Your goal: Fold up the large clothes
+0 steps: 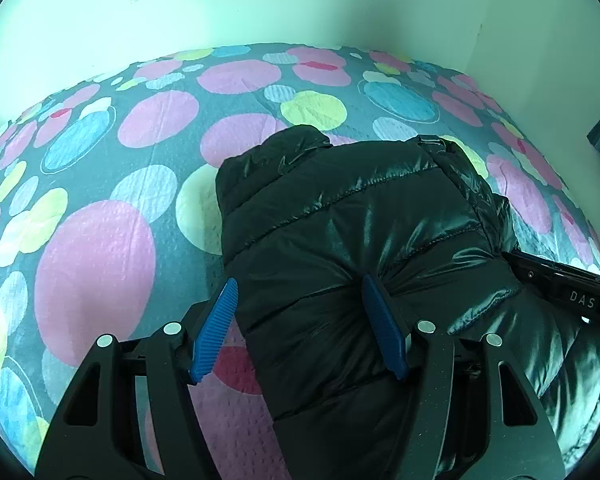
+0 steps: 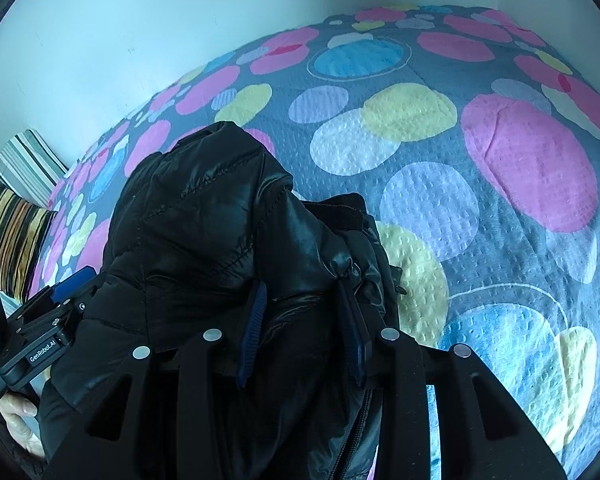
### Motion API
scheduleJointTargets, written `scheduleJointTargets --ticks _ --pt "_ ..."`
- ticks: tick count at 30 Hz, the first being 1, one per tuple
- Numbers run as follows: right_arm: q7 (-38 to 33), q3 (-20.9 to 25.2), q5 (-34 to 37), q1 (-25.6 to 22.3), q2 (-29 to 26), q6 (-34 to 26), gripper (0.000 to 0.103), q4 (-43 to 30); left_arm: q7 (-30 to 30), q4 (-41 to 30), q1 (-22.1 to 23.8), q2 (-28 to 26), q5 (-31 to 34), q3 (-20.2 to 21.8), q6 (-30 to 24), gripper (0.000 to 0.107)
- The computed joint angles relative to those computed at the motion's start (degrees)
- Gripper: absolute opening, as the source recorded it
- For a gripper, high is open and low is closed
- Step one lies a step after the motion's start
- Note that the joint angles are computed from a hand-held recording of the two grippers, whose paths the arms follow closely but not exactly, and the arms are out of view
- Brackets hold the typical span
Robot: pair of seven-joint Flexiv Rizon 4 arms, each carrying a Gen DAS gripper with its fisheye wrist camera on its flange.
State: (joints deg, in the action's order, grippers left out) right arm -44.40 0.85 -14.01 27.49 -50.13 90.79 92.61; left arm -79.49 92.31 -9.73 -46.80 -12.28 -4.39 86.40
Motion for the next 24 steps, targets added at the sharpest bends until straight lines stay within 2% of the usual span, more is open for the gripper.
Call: scheduleJointTargets --ticks 4,5,7,8,9,11,12,14,16,20,24 --pt "0.8 -1.8 1.0 1.4 1.0 3.1 0.041 1.8 -0.1 3.4 3.1 2.2 -1.2 -3.1 2.0 0.074" --pt "1.0 -2.4 1.4 2.0 1.6 4.2 0.046 2.6 0.3 4.4 4.4 2.6 -1.5 -4.6 2.5 0.076" --pt "1.1 -3.2 2.2 2.9 3.0 6.6 0.058 4.6 1.7 7.5 8.8 3.9 -2.3 -9.4 4.2 0.082" --pt "1.2 -3.9 2.7 3.7 3.6 7.6 0.068 5.5 2.2 9.1 10.9 4.4 -2.7 -11.6 5.3 0.084" --pt "1.6 -6.1 3.7 5.6 4.4 8.7 0.073 6.9 3.0 11.3 14.1 4.8 -2.9 -15.0 6.5 0.084" --pt "1.7 -10.4 5.3 9.5 6.0 10.4 0.074 9.8 3.7 13.8 17.6 5.2 -3.0 -18.7 7.2 0.087" --pt "1.5 -10.6 5.8 9.9 6.4 10.5 0.075 10.6 4.0 15.5 19.7 5.3 -2.8 -20.9 8.0 0.088" --pt "1.1 -8.1 6.2 8.0 6.9 10.3 0.075 11.4 4.6 17.7 23.5 4.9 -2.1 -25.0 9.0 0.091" --pt "0.6 -2.8 5.8 3.6 6.3 10.7 0.077 11.2 4.8 19.6 27.8 3.4 -0.7 -30.1 10.2 0.092" --pt "0.8 2.0 5.6 -0.5 4.0 10.4 0.084 9.4 4.1 19.0 29.9 1.3 2.1 -33.1 10.5 0.093" --pt "0.1 12.0 3.2 -8.9 0.2 10.2 0.085 6.3 5.3 16.2 29.6 -0.9 3.3 -34.3 8.2 0.095"
